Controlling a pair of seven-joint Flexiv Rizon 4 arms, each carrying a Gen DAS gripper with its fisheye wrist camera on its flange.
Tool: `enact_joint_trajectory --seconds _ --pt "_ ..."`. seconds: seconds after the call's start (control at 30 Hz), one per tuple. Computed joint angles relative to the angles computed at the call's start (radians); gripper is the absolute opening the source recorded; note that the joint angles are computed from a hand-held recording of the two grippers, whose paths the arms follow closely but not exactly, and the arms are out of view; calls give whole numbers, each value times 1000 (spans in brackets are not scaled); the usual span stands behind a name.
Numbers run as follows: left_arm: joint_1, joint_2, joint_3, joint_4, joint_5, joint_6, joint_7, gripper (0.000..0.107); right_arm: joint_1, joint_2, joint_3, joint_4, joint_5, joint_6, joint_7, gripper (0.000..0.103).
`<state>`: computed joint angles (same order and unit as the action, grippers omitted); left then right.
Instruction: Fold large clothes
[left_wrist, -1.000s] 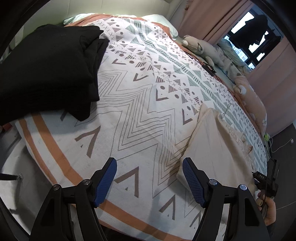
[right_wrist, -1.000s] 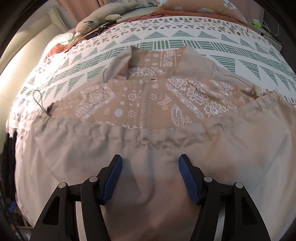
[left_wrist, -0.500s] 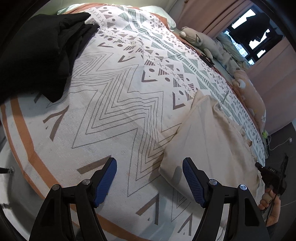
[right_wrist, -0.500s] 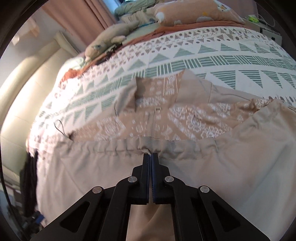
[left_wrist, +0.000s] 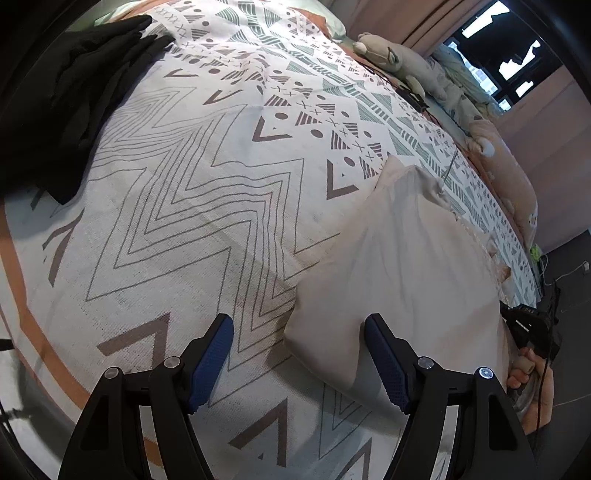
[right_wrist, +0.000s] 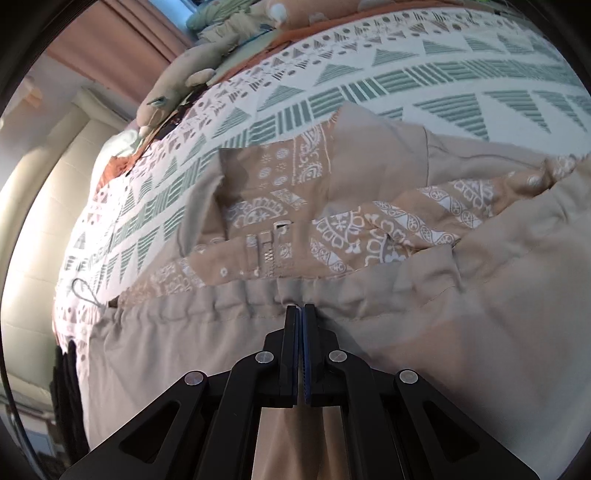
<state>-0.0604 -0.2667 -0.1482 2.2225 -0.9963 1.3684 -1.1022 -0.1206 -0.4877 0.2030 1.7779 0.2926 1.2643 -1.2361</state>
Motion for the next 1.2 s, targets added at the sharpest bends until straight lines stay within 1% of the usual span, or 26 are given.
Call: enact_joint_trajectory --seconds 0.1,0.13,0.2,0.27,0.4,0.43,0.5,0.53,0.57,0.6,0.67,0.7,0.73,0.8,0.87,0.9,0.97,1.0,1.03,1.07,1.1,1.17,1.2 --pt "0 -2 1 -4 5 -8 -17 74 14 -5 -21 -7 -19 28 16 2" --pt "5 1 -6 -3 -15 -13 -7 74 18 -6 -25 -3 -23 52 19 2" --pt "7 6 -13 -4 -55 -27 10 71 -18 -13 15 -10 5 80 -8 2" --pt "6 12 -13 -5 -97 -52 30 66 -50 -15 51 -21 29 73 -38 2" --pt "-4 19 0 -9 -209 -124 76 59 -56 3 57 -10 44 74 -58 3" --pt "-8 16 9 -12 -217 -140 74 57 -55 6 55 -8 46 69 -59 3" --pt "-14 7 16 -24 -247 -167 83 55 -56 11 53 -8 53 52 -61 6" --pt "-16 1 17 -31 -268 -179 93 51 -57 17 53 -8 57 36 -61 8" --pt "-18 -9 19 -40 -281 -193 94 46 -66 25 61 -8 72 22 -69 18" --pt "-21 -17 21 -49 -288 -203 90 43 -76 31 69 -9 92 16 -83 36" --pt "-30 -34 26 -67 -277 -200 80 42 -136 52 131 -20 200 -8 -153 56" --pt "-32 -42 27 -75 -266 -197 72 42 -145 70 141 -14 241 -10 -180 57" --pt "-32 -48 25 -81 -266 -196 71 42 -127 92 123 5 237 -9 -180 57" --pt "-32 -54 22 -88 -266 -195 70 42 -63 133 61 51 183 -8 -150 57" --pt "-33 -58 20 -91 -260 -189 68 42 -66 155 70 56 211 -46 -209 57" --pt "-32 -61 18 -94 -262 -186 70 42 -51 162 56 61 205 -63 -214 57" --pt "-30 -73 15 -103 -258 -186 72 42 0 167 7 82 152 -69 -182 57" --pt "-31 -78 15 -108 -249 -182 62 42 19 156 -11 80 125 -81 -170 56" --pt "-32 -79 13 -110 -242 -177 57 43 19 144 -12 72 125 -98 -176 53" --pt "-32 -80 11 -113 -236 -171 57 43 17 123 -12 55 130 -125 -181 42" --pt "-33 -81 7 -113 -237 -164 60 43 22 110 -17 51 124 -135 -178 25" --pt "-32 -78 -7 -106 -277 -148 88 43 62 84 -57 65 55 -92 -139 9" --pt "-33 -75 -11 -104 -301 -148 98 43 63 72 -59 61 44 -73 -133 4"
